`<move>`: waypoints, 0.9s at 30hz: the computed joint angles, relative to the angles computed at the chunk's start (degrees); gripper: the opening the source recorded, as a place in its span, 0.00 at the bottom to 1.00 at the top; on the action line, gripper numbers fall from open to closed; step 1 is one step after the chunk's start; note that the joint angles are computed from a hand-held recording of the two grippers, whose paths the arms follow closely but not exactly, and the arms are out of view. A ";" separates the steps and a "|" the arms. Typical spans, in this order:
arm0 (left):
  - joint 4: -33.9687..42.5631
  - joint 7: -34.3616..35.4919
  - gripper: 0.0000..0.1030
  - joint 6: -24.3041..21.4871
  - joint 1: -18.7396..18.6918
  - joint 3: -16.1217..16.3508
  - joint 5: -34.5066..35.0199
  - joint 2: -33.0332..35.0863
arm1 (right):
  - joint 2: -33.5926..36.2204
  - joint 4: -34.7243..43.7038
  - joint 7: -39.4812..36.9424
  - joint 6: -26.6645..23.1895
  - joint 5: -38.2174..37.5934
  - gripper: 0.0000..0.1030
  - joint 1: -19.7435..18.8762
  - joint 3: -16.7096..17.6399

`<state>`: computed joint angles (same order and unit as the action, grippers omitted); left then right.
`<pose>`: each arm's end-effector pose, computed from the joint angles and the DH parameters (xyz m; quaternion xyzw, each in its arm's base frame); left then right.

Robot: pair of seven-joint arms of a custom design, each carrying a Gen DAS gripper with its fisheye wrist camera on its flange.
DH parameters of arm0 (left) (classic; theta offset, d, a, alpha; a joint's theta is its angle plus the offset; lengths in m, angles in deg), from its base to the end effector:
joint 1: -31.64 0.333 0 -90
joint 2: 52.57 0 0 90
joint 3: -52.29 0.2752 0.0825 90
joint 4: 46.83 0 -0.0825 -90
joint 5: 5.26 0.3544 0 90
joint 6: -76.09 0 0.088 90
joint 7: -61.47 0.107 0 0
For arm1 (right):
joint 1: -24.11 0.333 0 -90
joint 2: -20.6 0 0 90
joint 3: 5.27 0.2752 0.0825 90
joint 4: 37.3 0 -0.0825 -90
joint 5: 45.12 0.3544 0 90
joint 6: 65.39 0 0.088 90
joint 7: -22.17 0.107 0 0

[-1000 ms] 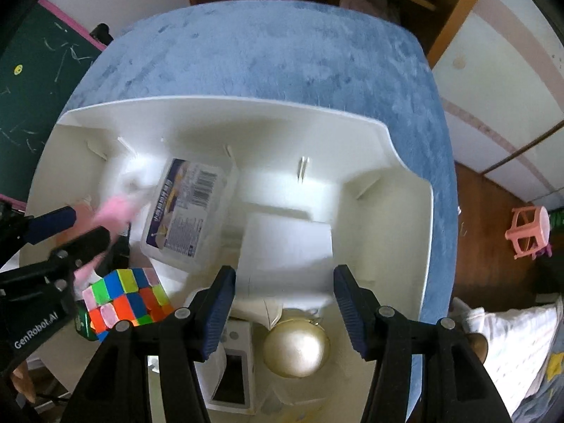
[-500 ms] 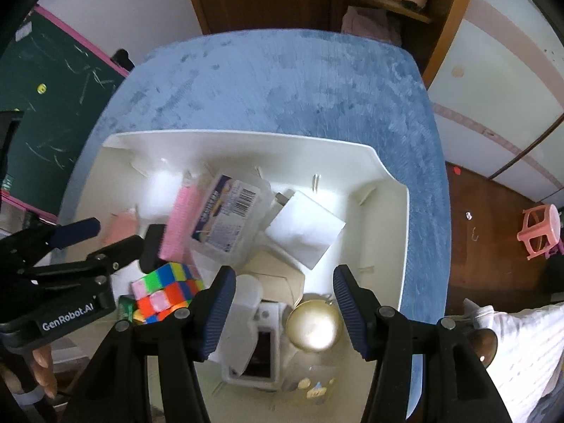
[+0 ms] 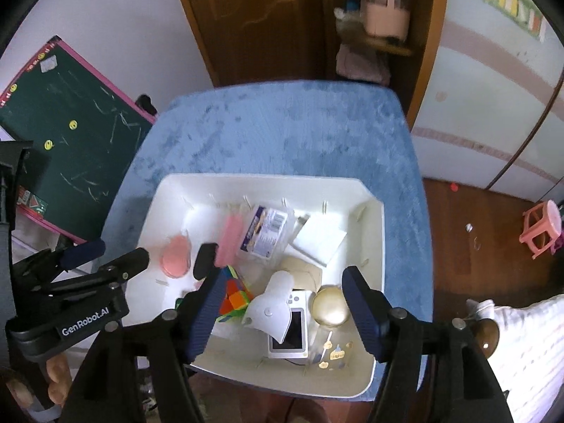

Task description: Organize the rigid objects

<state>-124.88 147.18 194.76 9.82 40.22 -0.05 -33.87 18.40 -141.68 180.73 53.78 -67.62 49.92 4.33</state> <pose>0.5524 -0.3398 0.5449 -0.4918 0.8488 -0.1690 0.0949 0.4604 0.3052 0.5440 -0.5225 0.8196 -0.1667 0.1659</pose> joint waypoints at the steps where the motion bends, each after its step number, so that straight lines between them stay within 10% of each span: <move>1: -0.22 -0.26 0.68 0.11 0.08 0.07 -0.05 -0.49 | -0.28 0.25 0.38 -0.27 -0.17 0.67 0.09 0.11; 27: 5.31 11.02 0.68 2.83 4.08 0.34 -3.94 -0.87 | 13.88 28.18 10.60 -18.09 -10.41 0.77 8.39 -0.55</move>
